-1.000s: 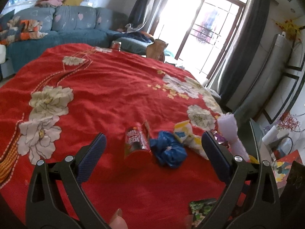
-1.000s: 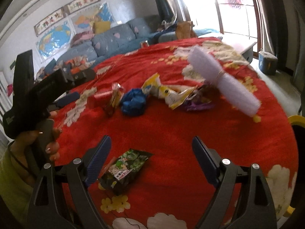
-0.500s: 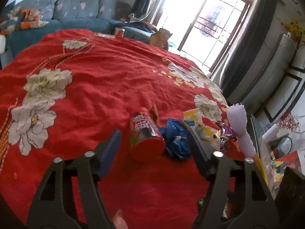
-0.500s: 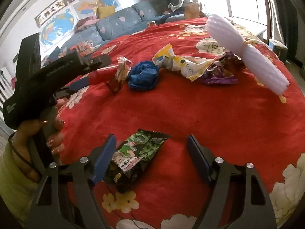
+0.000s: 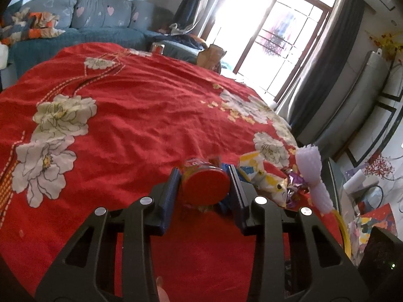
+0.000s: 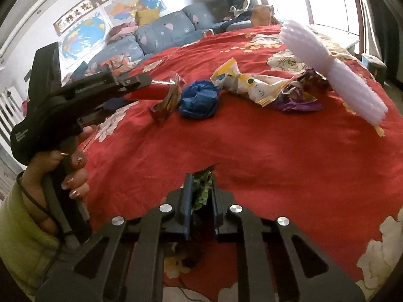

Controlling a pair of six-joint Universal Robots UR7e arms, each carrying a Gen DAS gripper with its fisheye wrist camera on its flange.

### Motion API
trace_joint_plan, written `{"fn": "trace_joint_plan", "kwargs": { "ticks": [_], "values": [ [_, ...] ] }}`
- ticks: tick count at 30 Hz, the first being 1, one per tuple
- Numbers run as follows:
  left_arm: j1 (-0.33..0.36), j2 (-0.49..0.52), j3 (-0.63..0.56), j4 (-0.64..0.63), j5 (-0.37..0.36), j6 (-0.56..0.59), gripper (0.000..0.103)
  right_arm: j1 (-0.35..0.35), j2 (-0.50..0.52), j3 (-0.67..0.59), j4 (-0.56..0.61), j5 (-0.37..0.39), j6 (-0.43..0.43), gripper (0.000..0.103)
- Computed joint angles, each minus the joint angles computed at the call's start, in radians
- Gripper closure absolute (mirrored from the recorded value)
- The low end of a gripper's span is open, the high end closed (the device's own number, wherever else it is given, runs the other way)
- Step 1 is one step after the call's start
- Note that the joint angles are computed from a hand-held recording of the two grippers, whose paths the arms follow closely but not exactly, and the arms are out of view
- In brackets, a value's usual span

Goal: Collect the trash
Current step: 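Grasp the red can with the left tool while the right tool grasps the green snack packet, then carry the can and packet over the yellow-rimmed bin and open both tools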

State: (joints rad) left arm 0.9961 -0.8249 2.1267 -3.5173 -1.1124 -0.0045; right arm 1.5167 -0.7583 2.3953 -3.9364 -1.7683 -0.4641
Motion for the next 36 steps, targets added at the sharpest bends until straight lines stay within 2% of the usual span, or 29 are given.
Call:
{"fn": "trace_joint_plan", "kwargs": {
  "ticks": [22, 36],
  "values": [
    [-0.044, -0.059, 0.030, -0.087, -0.077, 0.043, 0.074, 0.001, -0.007, 0.027, -0.169, -0.020, -0.046, 0.095],
    [-0.095, -0.048, 0.057, -0.083, -0.137, 0.075, 0.074, -0.049, -0.059, 0.059, -0.260, 0.001, -0.022, 0.096]
  ]
}}
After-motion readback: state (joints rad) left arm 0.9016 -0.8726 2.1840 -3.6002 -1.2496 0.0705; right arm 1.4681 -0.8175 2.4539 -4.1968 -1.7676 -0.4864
